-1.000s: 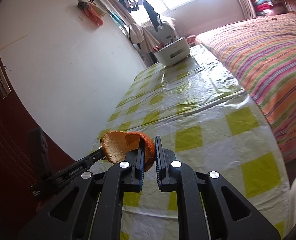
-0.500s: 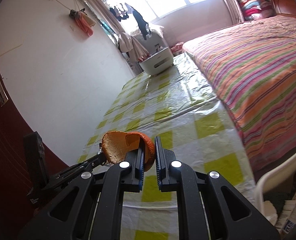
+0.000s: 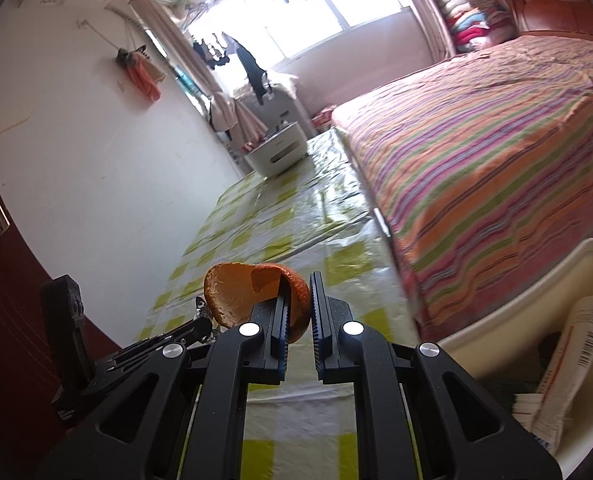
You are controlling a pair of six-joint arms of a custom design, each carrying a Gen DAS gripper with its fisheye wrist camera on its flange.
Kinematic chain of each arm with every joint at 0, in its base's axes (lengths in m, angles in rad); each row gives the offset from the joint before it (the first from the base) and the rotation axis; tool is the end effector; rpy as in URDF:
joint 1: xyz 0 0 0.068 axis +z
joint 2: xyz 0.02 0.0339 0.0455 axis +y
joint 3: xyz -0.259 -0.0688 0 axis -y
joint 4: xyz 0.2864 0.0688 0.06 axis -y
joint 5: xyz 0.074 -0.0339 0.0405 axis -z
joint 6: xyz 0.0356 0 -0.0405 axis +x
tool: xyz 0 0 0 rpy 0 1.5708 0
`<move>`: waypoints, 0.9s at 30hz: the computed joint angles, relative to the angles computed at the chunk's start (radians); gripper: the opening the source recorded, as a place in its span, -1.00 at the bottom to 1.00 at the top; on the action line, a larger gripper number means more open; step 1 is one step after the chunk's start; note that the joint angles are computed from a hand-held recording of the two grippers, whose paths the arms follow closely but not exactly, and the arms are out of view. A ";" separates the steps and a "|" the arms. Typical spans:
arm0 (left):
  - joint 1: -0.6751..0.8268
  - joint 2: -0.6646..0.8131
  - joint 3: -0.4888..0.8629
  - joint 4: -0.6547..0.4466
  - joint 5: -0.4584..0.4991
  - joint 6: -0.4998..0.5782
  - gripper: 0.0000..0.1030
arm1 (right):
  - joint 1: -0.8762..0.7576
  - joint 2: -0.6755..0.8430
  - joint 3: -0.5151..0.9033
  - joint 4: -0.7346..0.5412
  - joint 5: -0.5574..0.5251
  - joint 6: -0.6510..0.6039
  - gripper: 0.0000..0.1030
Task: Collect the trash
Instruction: 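Carry the peel and blister with both tools over the cream bin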
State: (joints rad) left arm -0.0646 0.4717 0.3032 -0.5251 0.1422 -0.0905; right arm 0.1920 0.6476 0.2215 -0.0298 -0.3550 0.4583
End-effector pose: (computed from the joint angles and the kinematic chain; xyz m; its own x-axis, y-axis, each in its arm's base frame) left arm 0.1650 -0.0157 0.1725 -0.6510 -0.0475 -0.7576 0.1143 0.9805 -0.1597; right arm 0.1895 0.0494 0.1587 -0.6023 0.3055 -0.7375 -0.2440 0.8092 0.5345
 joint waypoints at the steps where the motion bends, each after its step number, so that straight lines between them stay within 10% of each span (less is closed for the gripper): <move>1: -0.034 0.000 0.000 0.002 -0.019 -0.014 -0.85 | -0.021 -0.025 -0.010 -0.016 -0.010 -0.004 -0.82; 27: -0.720 0.252 0.102 0.148 -0.400 -0.272 -0.85 | -0.808 -0.433 -0.115 -0.478 -0.377 -0.332 -0.77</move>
State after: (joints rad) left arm -0.7844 0.7240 0.4050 -0.3772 -0.2582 -0.3626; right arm -0.6162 0.2144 0.1062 -0.5078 -0.7320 0.1259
